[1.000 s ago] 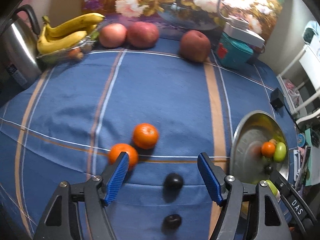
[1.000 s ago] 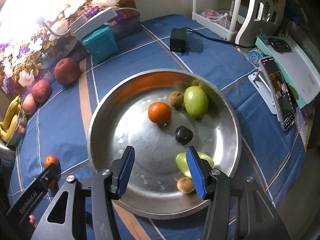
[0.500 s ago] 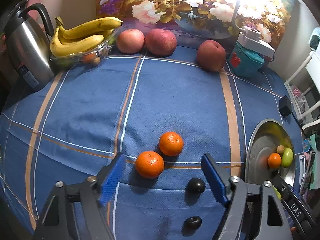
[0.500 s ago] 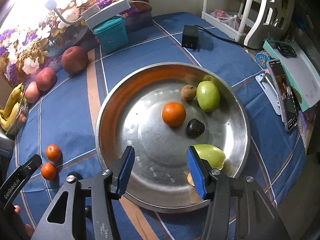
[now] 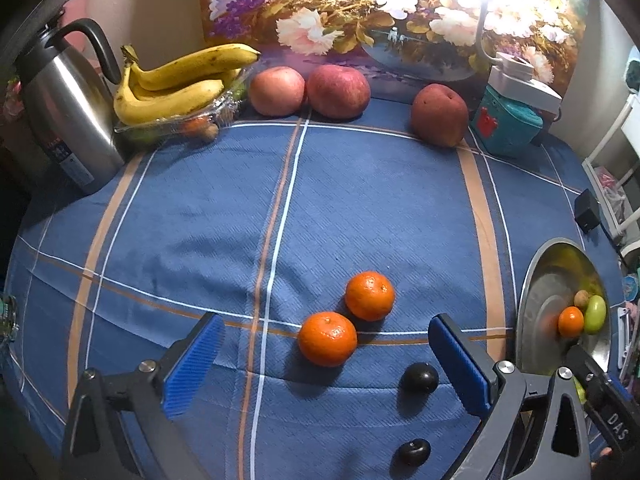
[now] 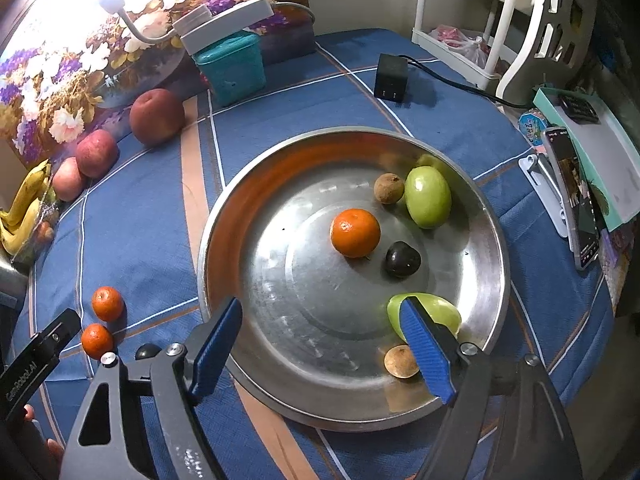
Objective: Organize fruits
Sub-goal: 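Move both tools back toward the remaining black plums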
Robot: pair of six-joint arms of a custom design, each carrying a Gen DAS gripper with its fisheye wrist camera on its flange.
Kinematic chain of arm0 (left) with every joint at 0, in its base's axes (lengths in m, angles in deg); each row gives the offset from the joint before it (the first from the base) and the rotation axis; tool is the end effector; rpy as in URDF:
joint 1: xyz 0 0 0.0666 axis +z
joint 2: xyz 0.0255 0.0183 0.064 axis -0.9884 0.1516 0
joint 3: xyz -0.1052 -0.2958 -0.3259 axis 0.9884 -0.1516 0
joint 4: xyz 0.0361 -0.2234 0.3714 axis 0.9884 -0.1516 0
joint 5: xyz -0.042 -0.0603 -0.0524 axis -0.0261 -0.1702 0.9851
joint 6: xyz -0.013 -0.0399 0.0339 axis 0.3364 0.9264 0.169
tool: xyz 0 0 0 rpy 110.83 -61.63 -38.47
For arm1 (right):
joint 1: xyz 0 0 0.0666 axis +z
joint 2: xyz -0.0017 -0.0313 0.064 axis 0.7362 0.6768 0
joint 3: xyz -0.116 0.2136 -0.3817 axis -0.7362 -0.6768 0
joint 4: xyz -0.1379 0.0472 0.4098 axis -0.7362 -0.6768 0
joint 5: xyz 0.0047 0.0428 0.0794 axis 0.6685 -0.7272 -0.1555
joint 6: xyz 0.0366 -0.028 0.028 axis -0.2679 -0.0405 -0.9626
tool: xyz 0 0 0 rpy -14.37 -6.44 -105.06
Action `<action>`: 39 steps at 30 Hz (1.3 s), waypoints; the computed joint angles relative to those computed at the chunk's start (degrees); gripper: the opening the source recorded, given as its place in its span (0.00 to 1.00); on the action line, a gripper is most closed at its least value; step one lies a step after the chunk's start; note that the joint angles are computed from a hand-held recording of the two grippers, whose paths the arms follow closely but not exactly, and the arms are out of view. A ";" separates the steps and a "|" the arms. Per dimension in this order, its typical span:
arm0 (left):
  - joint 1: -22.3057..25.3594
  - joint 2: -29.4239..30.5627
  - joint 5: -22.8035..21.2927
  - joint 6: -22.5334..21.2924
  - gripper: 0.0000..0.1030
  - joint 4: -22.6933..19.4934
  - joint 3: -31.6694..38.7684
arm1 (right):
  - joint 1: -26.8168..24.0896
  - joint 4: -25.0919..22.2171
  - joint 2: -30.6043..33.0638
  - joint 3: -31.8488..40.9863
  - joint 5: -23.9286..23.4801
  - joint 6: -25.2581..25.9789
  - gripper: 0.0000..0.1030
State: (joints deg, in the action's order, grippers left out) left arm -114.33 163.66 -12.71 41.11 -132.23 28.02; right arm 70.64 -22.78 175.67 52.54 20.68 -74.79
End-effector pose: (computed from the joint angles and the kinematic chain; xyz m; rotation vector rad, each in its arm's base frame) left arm 0.5622 -0.3493 0.3108 -0.8188 2.5608 0.1519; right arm 0.6339 0.2665 0.3133 -0.1454 2.6803 0.0271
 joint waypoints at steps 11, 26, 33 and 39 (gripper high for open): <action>-0.27 -0.53 -1.19 -1.20 1.00 0.60 -0.33 | 0.14 5.68 -1.72 -2.27 -1.35 -0.90 0.98; -0.63 -4.53 -1.90 1.57 1.00 2.79 -5.21 | 1.21 4.99 -1.97 -2.40 -5.70 0.64 0.98; -0.64 -7.16 -1.85 3.94 1.00 3.84 -8.53 | 2.88 3.23 -1.67 -1.68 -7.30 2.00 0.98; -0.74 -8.79 -1.29 6.16 1.00 3.94 -10.88 | 4.55 2.21 -1.51 -1.34 -8.59 3.63 0.98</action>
